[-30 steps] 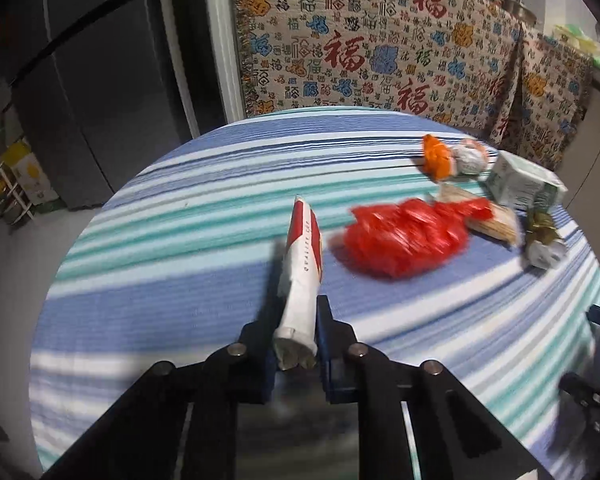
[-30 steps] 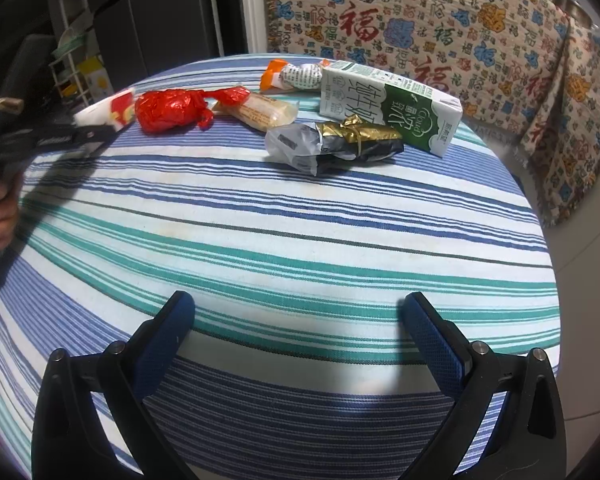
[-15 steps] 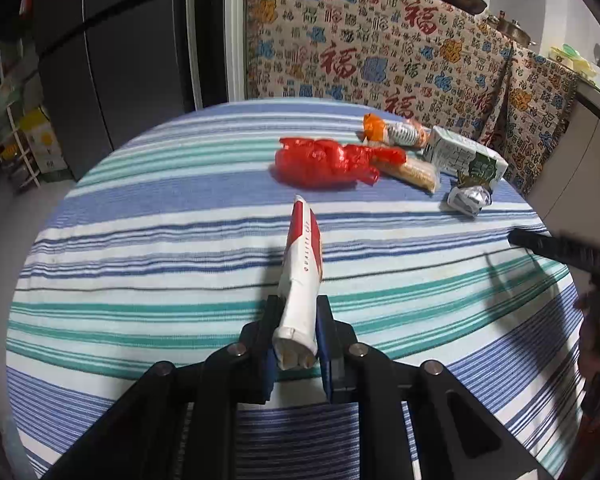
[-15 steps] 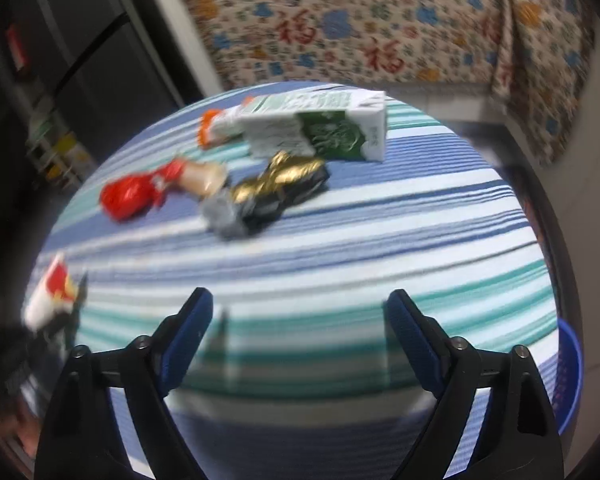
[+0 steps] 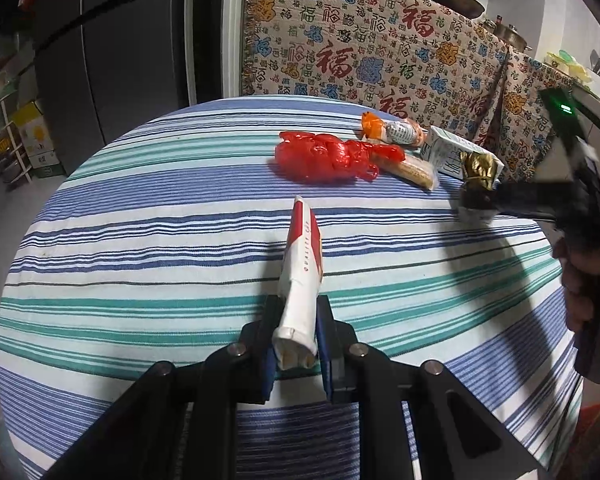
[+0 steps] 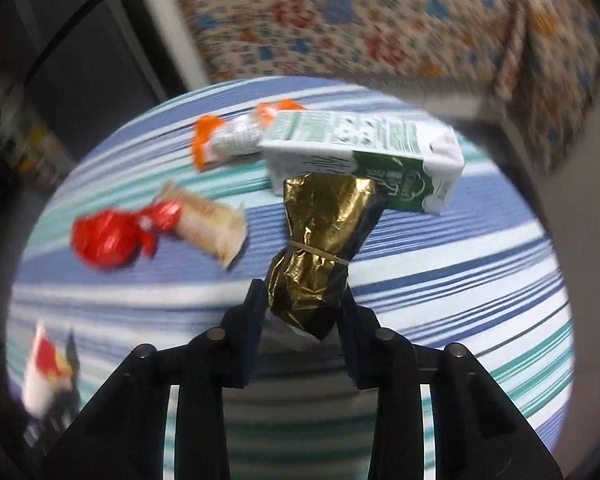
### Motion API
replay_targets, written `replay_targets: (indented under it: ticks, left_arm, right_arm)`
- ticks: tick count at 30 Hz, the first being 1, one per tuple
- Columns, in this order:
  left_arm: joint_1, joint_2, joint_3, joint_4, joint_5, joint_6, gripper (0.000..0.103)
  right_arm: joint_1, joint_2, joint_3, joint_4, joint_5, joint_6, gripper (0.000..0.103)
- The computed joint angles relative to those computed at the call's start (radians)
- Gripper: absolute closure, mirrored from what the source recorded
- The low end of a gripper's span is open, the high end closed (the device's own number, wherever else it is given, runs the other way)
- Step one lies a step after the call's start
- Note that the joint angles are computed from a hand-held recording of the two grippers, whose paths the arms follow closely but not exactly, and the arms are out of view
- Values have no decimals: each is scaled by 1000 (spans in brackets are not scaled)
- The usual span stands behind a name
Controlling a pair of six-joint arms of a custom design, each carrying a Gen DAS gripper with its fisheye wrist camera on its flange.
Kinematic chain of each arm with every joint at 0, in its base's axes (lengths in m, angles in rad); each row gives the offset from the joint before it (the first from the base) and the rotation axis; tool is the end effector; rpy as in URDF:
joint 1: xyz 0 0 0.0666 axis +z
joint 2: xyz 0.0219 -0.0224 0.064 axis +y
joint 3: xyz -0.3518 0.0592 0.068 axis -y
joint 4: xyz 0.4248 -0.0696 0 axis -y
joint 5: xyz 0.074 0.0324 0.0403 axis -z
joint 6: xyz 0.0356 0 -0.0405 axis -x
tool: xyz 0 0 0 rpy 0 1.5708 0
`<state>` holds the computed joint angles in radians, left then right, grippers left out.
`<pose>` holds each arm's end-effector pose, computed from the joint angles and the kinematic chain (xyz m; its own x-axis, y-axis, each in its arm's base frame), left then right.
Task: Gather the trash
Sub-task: 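Grasp the white-red paper box with the left tool while the right tool grasps the gold-foil candy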
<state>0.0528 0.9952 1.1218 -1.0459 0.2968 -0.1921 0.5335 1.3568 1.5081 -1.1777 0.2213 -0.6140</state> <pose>0.3743 0.0090 0.4303 -0.7553 0.1429 -0.6396 0.2759 0.9546 -0.1125 0.4258 0.2420 0.4597 -0.8315 0.1617 -0.5315 0.0988 0.9845 0.1449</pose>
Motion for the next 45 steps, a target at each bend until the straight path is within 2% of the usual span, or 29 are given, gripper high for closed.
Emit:
replay_targets:
  ticks: [4,6,8,11,12,14,19,22,24,26,30,33,35,37,38,41,45]
  left_arm:
    - [2,-12,-1,-16,20,1,85]
    - [-5,-19,-9,-17,15,5,85]
    - [-17,-26,-20,-9,-5,8,81]
    - [-36,-40,-42,8,-31,21,62]
    - [-43,-42,-44,9,-40,23,51]
    - [-58,-41,-44,3,-61,22,36]
    - [-71,-37,-41,-1,-84,3,32]
    - [-73,-30,-31,-25,-89,-34,32]
    - [-42,-17,-8,-60,-22,-38,32]
    - [-12,-15,4,-69,39,-40,32]
    - [-3,-22,8,-65,63,-58,32]
    - [-24,-10,12,-73,47,-53,32]
    - [-36,-9,8,-65,26,-55,32]
    - [-42,-10,7,-61,11,-64,34]
    - [-43,-11,5,-59,10,-67,52]
    - [-33,-18,7,-56,33,-81,75]
    - [-17,-21,10,-59,86,-67,84]
  right_arm:
    - [50,-118,-93,18,-25,225,70]
    - [73,-182,-149,5,-49,284,70]
    - [89,-231,-201,-5,-48,293,68]
    - [93,-285,-274,25,-27,266,50]
    - [90,-293,-288,32,-32,250,37]
    - [87,-300,-303,35,-23,239,32]
    - [79,-283,-306,55,-11,248,13]
    - [81,-271,-295,45,-6,236,11]
    - [75,-273,-289,36,-20,218,11]
    - [63,-299,-296,69,-52,192,11]
    - [46,-312,-291,118,-64,161,11]
    - [34,-284,-269,101,-72,137,14]
    - [31,-263,-258,77,-69,126,29]
    - [22,-240,-244,44,-92,116,64]
    - [22,-242,-247,43,-81,111,66]
    - [5,-272,-270,64,-116,79,71]
    - [6,-305,-283,73,-108,97,71]
